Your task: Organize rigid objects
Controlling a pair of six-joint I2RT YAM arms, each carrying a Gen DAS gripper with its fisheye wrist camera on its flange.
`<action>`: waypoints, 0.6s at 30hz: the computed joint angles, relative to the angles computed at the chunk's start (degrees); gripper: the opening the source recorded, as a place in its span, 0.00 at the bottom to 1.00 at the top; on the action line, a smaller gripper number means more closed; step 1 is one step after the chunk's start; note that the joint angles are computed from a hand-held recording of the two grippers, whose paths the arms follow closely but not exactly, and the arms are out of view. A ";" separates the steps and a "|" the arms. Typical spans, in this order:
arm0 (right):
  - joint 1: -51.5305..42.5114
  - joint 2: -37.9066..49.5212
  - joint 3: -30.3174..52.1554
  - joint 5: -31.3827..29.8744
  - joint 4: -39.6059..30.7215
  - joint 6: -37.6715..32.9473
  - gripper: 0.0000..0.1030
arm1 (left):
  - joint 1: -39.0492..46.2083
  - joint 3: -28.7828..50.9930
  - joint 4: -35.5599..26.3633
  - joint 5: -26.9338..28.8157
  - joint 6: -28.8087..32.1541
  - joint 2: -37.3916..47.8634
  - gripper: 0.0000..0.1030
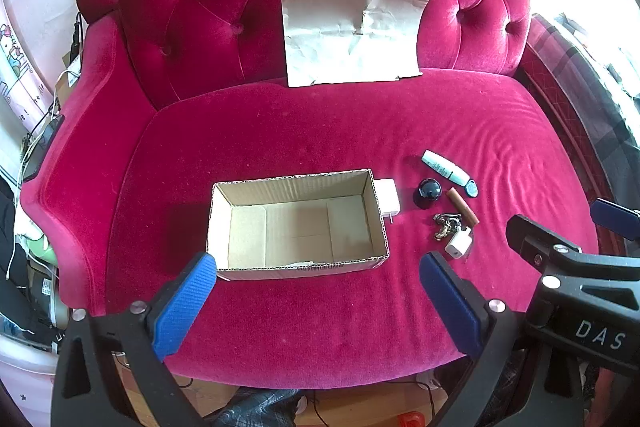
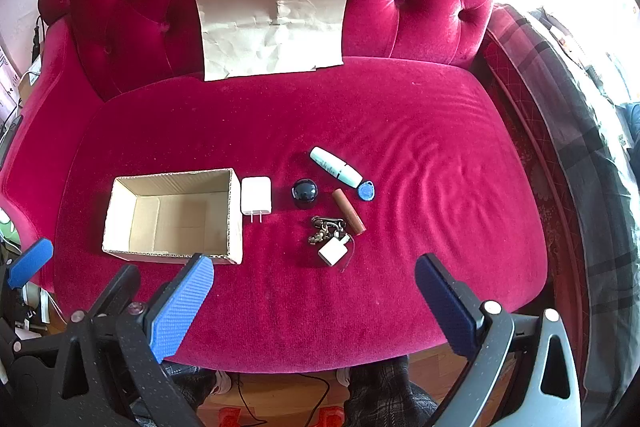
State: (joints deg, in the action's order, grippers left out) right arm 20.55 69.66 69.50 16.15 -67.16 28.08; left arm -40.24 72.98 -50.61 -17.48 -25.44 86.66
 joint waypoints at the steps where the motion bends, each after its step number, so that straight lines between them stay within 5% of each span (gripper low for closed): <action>1: 0.01 0.06 0.06 0.08 -0.04 0.00 1.00 | 0.02 0.02 0.00 0.04 -0.03 0.02 1.00; 18: -0.25 0.19 0.67 0.19 -0.03 -0.55 1.00 | 0.03 1.39 -0.65 0.00 0.32 0.18 1.00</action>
State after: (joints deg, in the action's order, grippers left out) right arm 20.30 69.85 70.17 16.33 -67.20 27.53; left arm -40.21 74.37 -51.26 -17.48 -25.12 86.84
